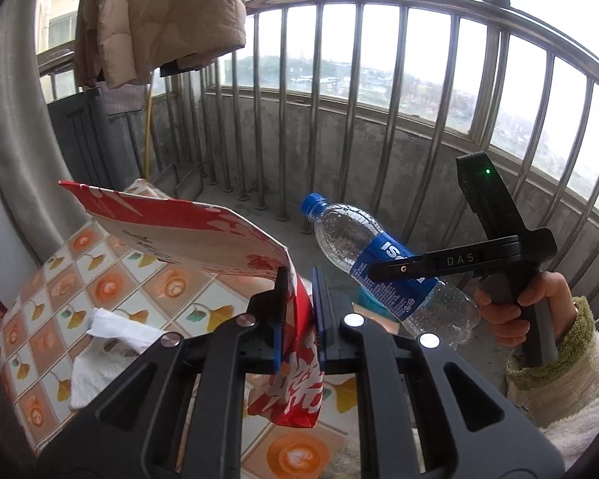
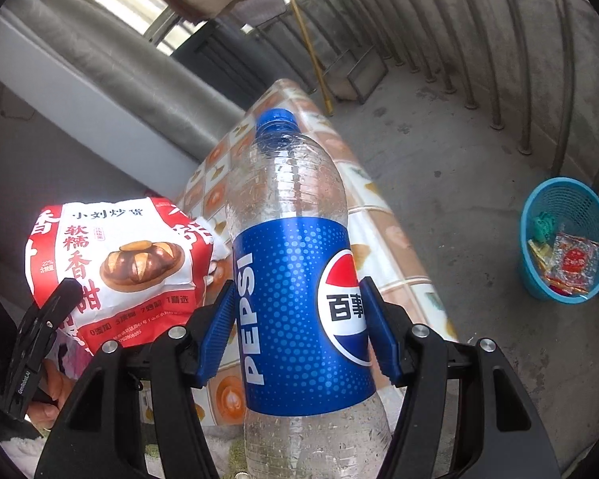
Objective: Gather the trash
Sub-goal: 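Carry bottle and snack bag over the blue wastebasket with both tools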
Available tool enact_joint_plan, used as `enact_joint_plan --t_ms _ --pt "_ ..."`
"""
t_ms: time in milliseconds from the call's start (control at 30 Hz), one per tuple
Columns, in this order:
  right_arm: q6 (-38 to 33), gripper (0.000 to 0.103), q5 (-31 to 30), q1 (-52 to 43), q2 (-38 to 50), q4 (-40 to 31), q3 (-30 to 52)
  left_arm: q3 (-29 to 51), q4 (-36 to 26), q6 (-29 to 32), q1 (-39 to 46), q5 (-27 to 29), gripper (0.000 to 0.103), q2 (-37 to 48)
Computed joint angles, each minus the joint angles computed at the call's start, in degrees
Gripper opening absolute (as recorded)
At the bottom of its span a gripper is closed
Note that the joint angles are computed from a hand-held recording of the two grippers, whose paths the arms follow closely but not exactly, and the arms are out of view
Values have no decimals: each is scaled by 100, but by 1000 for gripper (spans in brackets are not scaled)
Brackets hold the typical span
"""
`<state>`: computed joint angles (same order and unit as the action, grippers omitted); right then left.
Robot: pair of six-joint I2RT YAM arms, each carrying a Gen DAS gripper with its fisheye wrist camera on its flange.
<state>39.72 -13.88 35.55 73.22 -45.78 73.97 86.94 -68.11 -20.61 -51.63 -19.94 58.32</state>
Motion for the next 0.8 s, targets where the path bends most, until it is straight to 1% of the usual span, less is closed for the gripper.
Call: enact_joint_plan --t_ms 67,100,200,300,400,467,533,567,667,800 --pt "101 60 54 -387 -514 -65 -333 -37 429 176 376 736 10 161" --pt "137 60 70 -590 -751 -119 -478 2 646 253 648 1246 10 339" --pt "180 60 59 -1453 -1538 -403 -916 133 1174 184 1082 2350 10 935" --pt "46 60 -183 -2600 -2170 -718 -1343 265 1678 -131 1200 2972 10 1635" --pt "-436 60 -763 -4133 -2663 -1123 -1807 513 2098 -443 1229 3549 10 2442" --pt "-786 60 -1196 -5049 -2783 -1274 -2111 785 2293 -636 1175 3808 11 2987" --pt "-1435 60 -1720 -6104 -2830 -1535 -2421 1079 2532 -870 1081 4044 11 3605" --pt "-1674 60 -1888 -6492 -2797 -1603 -2564 1261 2625 -1003 1045 4132 11 3923" --pt "-2176 60 -2174 -7216 -2665 -1650 -2903 2083 2719 -1440 964 4418 11 5043" --pt "-2329 60 -2222 -7504 -2424 -1441 -3128 3895 2505 -2034 881 4669 11 6762"
